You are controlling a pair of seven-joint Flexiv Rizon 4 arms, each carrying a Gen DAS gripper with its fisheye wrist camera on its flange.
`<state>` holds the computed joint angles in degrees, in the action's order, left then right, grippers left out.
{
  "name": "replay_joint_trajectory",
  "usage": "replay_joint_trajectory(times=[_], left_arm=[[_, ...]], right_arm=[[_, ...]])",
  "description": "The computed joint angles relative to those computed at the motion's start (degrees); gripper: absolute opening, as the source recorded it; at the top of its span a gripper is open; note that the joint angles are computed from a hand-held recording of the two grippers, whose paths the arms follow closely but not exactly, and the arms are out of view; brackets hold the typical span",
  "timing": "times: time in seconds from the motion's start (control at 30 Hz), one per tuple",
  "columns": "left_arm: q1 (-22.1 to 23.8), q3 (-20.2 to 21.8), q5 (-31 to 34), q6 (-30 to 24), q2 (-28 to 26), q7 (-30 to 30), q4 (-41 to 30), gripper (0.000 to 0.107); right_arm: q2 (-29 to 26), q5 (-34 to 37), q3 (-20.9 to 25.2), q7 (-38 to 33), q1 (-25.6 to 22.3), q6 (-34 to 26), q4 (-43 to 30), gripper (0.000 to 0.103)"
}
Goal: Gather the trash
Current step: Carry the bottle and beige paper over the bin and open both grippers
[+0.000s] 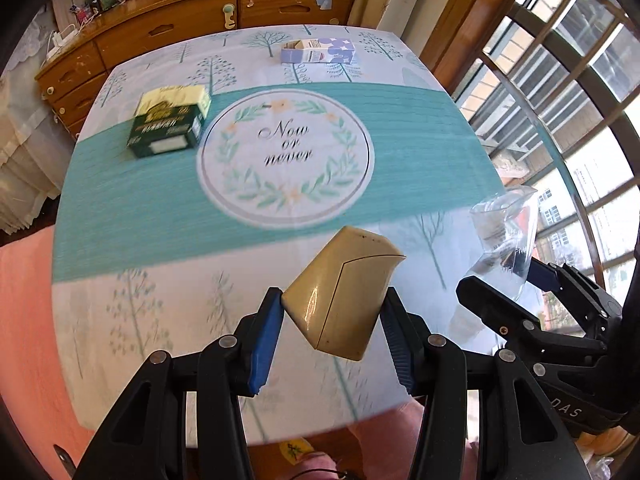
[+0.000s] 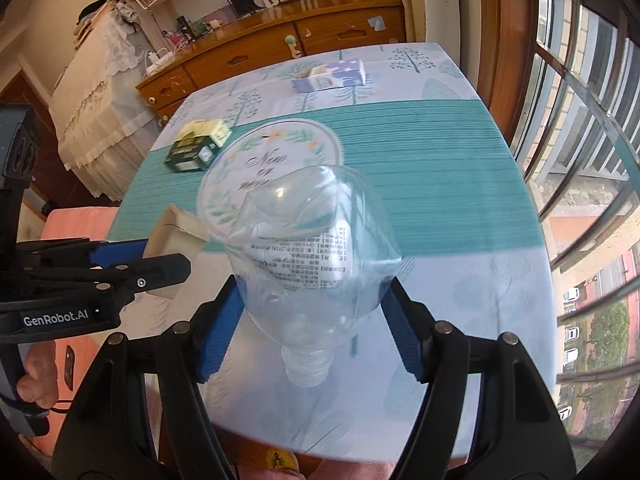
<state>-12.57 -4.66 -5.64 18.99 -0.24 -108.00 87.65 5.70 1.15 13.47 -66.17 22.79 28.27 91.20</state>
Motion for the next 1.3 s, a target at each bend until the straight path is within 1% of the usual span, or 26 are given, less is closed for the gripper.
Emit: replay_joint_trajectory(times=[0.17,0.3,0.37,0.47,0.6,0.67,0.77,0.93,1.1,1.2,1.3], left_arm=[[-1.5,0.9,-1.5,-0.6,11.2,2.1,10.0,0.049],[-1.9,1.4,-2.3,-2.6,20.2,3.4,17.8,0.049],[-2.0,1.5,-2.8,-4.8,24.4,3.2,21.3,0.049],[-2.2,1.4,-4.3,-6.7,29.0,2.8,25.6,0.049],[-2.7,0.1,-4.8,-6.4,33.8,2.0,31.4,0.049],[-2.9,-0.8,-5.0,-4.6,34.9,1.0,34.5,0.049],[-4.1,-1.5,-6.6,0.0,35.1,-0.5,40.3,0.049],[-6.8,-2.7,-7.6,12.1,32.1,-0.9,50.2,0.049],[-8.5,-3.9,-5.9,23.9,25.9,-3.6,56.9,0.050],[-9.2,-3.2,-5.7,30.2,21.6,-5.4,59.8,0.050],[-9.5,-2.1,-5.7,34.4,18.1,-5.9,61.4,0.055]], right_arm=[[7.5,-3.5,4.9,10.0,1.8,0.1,5.8,0.066],[13.4,-4.0,8.6,17.6,4.1,-2.9,9.4,0.066],[15.8,-3.1,9.8,19.8,5.6,-5.4,10.7,0.066],[18.4,-1.1,10.8,21.5,7.9,-9.4,12.1,0.066],[21.4,2.0,11.8,23.1,10.2,-13.3,14.9,0.066],[22.3,3.5,11.6,23.1,10.8,-13.2,17.6,0.066],[23.8,6.3,11.9,23.8,11.6,-11.5,23.0,0.067],[24.6,8.9,12.6,23.6,13.1,-4.1,33.8,0.067],[22.5,9.8,13.2,22.7,15.3,4.6,43.1,0.067],[21.7,10.3,13.3,22.8,16.7,8.9,47.2,0.067],[20.0,10.1,13.0,23.2,17.4,13.0,50.0,0.066]])
